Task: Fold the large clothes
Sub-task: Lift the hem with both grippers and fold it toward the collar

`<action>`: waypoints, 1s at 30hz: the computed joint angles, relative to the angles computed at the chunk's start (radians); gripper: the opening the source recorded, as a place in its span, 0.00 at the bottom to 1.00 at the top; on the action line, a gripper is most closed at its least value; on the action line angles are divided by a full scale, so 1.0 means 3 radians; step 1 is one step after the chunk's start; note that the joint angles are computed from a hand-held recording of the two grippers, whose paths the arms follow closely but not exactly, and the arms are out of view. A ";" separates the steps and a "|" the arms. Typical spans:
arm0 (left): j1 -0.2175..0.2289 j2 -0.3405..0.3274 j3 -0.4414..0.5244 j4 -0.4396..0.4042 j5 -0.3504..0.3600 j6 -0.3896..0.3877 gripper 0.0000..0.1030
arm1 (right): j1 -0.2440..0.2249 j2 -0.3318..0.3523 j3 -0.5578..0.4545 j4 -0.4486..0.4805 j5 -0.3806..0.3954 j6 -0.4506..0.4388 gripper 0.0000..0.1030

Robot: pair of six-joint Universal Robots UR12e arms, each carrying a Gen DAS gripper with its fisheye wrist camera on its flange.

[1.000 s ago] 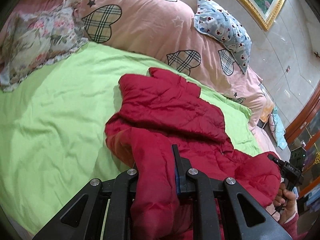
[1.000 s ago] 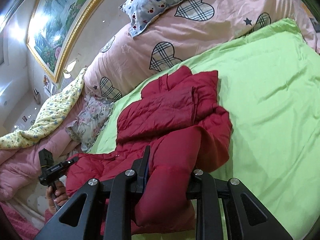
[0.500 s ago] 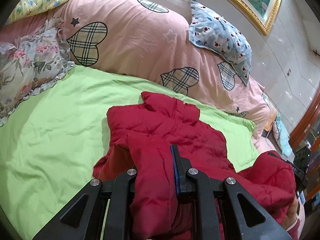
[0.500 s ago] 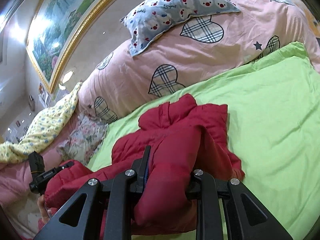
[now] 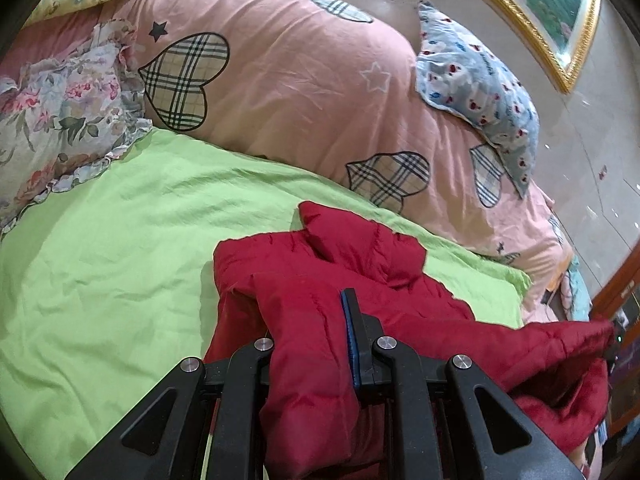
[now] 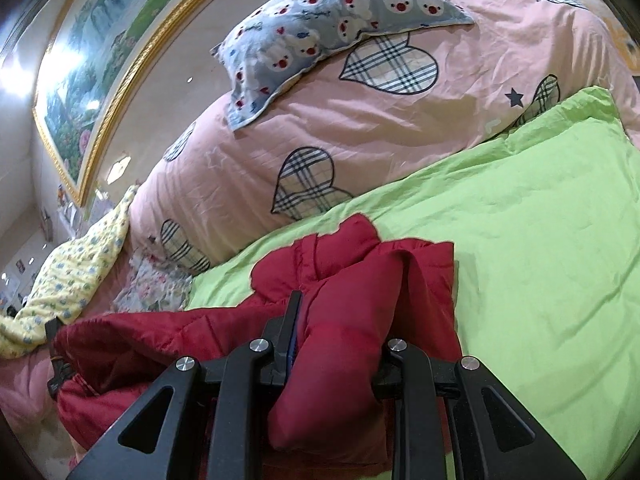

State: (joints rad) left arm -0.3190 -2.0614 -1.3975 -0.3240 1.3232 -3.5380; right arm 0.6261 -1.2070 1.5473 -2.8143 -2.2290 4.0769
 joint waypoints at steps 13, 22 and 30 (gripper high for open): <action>0.0011 -0.0598 0.0845 -0.0559 -0.0004 -0.0195 0.16 | -0.0267 0.0119 -0.0097 0.0239 0.0182 0.0274 0.22; 0.0006 -0.1035 0.1455 -0.0941 0.0113 -0.0272 0.20 | -0.0457 0.0187 -0.0081 0.0414 0.0367 0.0533 0.24; -0.0005 -0.1376 0.1945 -0.1193 0.0182 -0.0374 0.21 | -0.0524 0.0294 -0.0137 0.0484 0.0331 0.0518 0.24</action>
State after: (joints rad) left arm -0.3203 -2.4743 -0.8139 -0.6818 1.3778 -3.6502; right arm 0.4688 -1.1187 1.5062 -2.6690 -2.1295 4.2323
